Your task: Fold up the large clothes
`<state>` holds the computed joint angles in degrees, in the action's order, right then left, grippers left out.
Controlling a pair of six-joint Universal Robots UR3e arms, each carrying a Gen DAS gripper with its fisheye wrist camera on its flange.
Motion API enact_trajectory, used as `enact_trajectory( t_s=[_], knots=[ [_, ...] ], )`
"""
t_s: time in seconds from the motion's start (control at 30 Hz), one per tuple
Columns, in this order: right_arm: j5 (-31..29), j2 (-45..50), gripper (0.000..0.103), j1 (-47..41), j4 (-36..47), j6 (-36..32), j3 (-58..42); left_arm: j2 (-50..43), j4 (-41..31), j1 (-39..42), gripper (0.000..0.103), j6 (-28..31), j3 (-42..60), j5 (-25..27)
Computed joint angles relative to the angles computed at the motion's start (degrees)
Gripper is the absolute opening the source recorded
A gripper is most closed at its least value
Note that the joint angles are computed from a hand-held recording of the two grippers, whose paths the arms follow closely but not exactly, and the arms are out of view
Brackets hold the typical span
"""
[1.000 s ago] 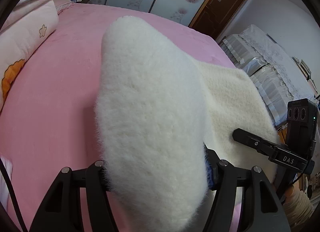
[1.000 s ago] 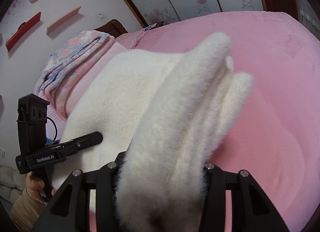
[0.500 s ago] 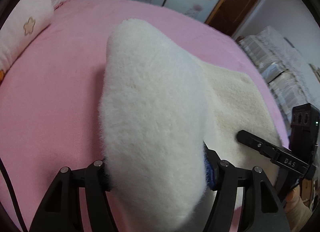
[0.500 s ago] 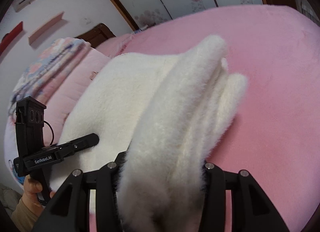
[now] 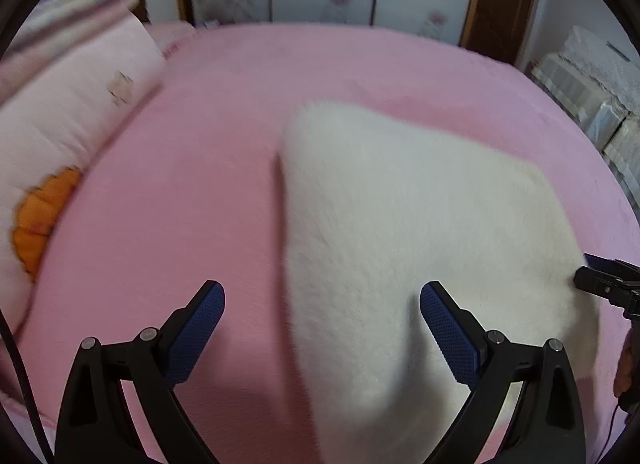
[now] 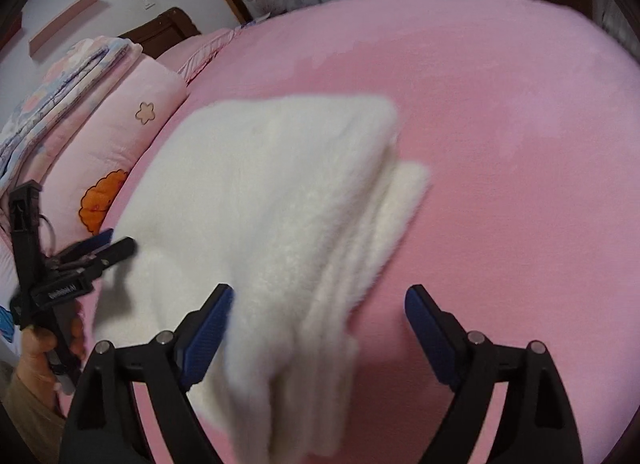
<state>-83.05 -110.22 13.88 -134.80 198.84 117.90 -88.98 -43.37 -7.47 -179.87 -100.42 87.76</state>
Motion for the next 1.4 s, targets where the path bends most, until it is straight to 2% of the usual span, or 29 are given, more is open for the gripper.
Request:
enact_trajectory(
  t_s=[0.1, 0.17, 0.2, 0.23, 0.27, 0.3, 0.33, 0.4, 0.5, 0.53, 0.6, 0.67, 0.73, 0.8, 0.87, 0.9, 1.0, 1.1, 1.13, 1.2, 1.27, 1.37, 1.4],
  knots=[
    [-7.9, -4.5, 0.087, 4.9, -1.9, 2.1, 0.3, 4.8, -0.9, -0.1, 0.093, -1.7, 0.0, 2.3],
    [-15.3, -3.4, 0.085, 11.7, -3.1, 3.2, -1.4, 7.5, -3.4, -1.1, 0.072, -3.3, 0.0, 4.1],
    [-19.1, -1.4, 0.080, 15.6, -3.1, 4.1, -3.2, 7.0, -5.8, -2.1, 0.049, -4.4, 1.7, 4.8],
    [-21.3, 0.9, 0.057, 18.8, -2.6, 5.0, -5.2, 6.9, -7.9, -3.0, 0.028, -5.9, 2.2, 5.0],
    [-22.3, 3.0, 0.028, 21.0, -0.9, 6.2, -7.4, 6.4, -10.2, -3.9, 0.021, -7.6, 3.2, 5.4],
    [-21.9, 5.0, 0.015, 22.5, -0.1, 7.6, -8.9, 5.7, -11.7, -4.5, 0.018, -9.3, 3.7, 5.3],
    [-22.6, 6.7, 0.006, 24.1, 0.2, 8.8, -9.8, 5.5, -11.8, -5.5, 0.017, -11.1, 2.6, 5.4],
    [-26.1, 10.3, 0.006, 27.8, -0.4, 10.1, -11.0, 5.7, -10.6, -10.9, 0.015, -14.7, -0.4, 8.4],
    [-28.6, 12.2, 0.006, 28.8, 1.2, 11.5, -10.2, 4.1, -6.5, -15.5, 0.015, -15.4, -3.5, 14.6],
    [-29.0, 12.3, 0.001, 28.3, 2.1, 11.6, -9.4, 4.2, -5.9, -15.3, 0.015, -15.7, -4.5, 14.4],
    [-26.8, 11.8, 0.000, 25.9, 3.2, 11.2, -7.5, 3.7, -6.7, -13.5, 0.015, -16.0, -4.3, 12.4],
    [-25.1, 9.8, 0.000, 24.1, 2.7, 11.2, -4.9, 3.0, -8.1, -14.1, 0.014, -16.7, -3.0, 13.0],
    [-26.4, 8.8, 0.003, 24.1, 4.3, 12.1, -4.6, 2.4, -8.6, -14.3, 0.014, -16.1, -2.4, 13.7],
    [-24.6, 5.7, 0.003, 22.2, 5.8, 12.4, -3.3, 2.2, -10.0, -16.1, 0.014, -17.8, -1.0, 14.9],
    [-22.8, 3.1, 0.006, 20.7, 7.3, 12.5, -2.7, 3.3, -11.3, -17.3, 0.019, -19.6, -0.5, 15.1],
    [-22.3, 0.9, 0.006, 20.2, 7.8, 12.7, -1.7, 3.9, -11.5, -17.3, 0.027, -20.1, -0.6, 14.6],
    [-22.7, -2.8, 0.007, 21.3, 10.6, 14.3, -2.6, 5.8, -13.8, -19.8, 0.064, -22.9, 0.5, 15.5],
    [-23.9, -6.5, 0.007, 24.3, 16.3, 16.1, -5.6, 7.7, -16.2, -23.4, 0.067, -25.6, 2.3, 17.6],
    [-24.6, -7.2, 0.009, 25.6, 18.5, 17.1, -7.1, 8.3, -17.8, -24.4, 0.067, -26.4, 3.3, 18.0],
    [-26.3, -9.0, 0.021, 28.8, 23.1, 19.8, -10.3, 8.1, -24.5, -27.9, 0.067, -30.1, 8.6, 20.6],
    [-30.6, -10.2, 0.044, 34.3, 27.3, 24.6, -13.8, 6.2, -33.2, -32.7, 0.067, -34.9, 16.1, 24.2],
    [-38.1, -9.5, 0.050, 44.0, 37.8, 34.4, -22.4, 4.1, -42.3, -39.8, 0.070, -40.4, 25.9, 28.0],
    [-40.6, -8.8, 0.050, 47.9, 43.2, 38.8, -26.3, 3.7, -44.3, -42.2, 0.078, -42.3, 28.6, 28.6]
  ],
)
